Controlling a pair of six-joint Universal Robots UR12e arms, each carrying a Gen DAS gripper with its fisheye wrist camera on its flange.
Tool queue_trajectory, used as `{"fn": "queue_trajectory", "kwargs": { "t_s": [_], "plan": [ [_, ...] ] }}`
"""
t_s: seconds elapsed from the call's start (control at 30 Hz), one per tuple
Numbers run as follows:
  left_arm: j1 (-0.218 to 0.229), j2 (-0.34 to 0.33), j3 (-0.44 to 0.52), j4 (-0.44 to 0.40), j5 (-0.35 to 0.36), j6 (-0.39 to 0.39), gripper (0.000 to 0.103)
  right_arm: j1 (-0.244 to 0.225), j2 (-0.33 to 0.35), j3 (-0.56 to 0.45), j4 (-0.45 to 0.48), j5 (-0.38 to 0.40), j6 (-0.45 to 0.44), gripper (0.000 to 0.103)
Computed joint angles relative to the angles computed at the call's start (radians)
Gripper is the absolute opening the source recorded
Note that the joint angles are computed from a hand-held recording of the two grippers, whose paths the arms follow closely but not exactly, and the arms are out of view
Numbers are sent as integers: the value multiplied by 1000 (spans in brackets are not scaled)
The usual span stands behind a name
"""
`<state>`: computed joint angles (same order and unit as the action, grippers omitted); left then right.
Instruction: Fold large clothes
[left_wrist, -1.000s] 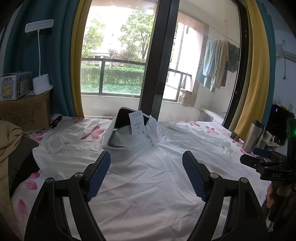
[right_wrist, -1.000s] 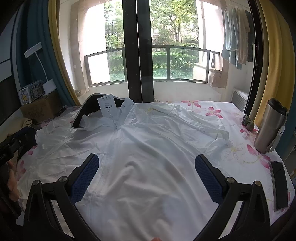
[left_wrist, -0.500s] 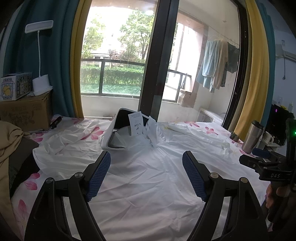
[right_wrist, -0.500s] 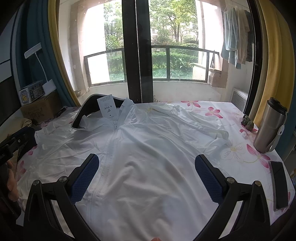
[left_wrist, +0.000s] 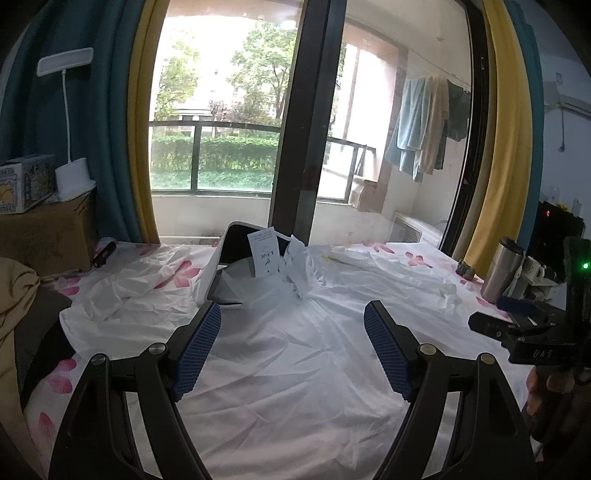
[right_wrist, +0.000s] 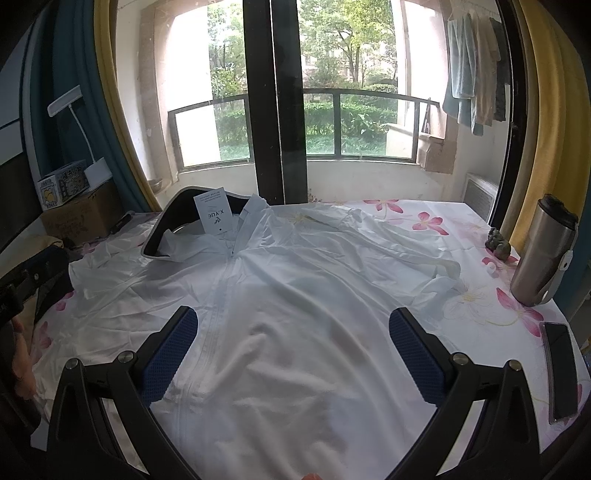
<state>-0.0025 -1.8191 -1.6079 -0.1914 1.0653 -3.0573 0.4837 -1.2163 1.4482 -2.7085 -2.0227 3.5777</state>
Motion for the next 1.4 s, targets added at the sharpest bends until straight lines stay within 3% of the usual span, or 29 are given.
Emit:
{"fn": "queue_trajectory", "kwargs": {
  "t_s": [0.37,0.63,0.87,1.03,1.13,1.2,1.4],
  "plan": [
    [-22,-72,115,-71,33,14,83,-44,18,-26,43,50,-16,102],
    [-39,-147,220,-212,35,34,83,-100,60,-93,82,77,-87,102],
    [-57,-228,335,-301,128,48,82,-156,112,-172,110,166,-152,100],
    [-64,-280,408,-341,182,42,82,-187,164,-254,183,230,-238,86],
    [-66,-305,438,-356,199,22,82,-203,206,-316,240,263,-281,83],
    [-66,-316,449,-358,210,9,82,-213,238,-367,295,286,-299,73],
    [-69,-335,461,-348,265,-15,82,-225,326,-506,412,314,-370,62]
  ]
}}
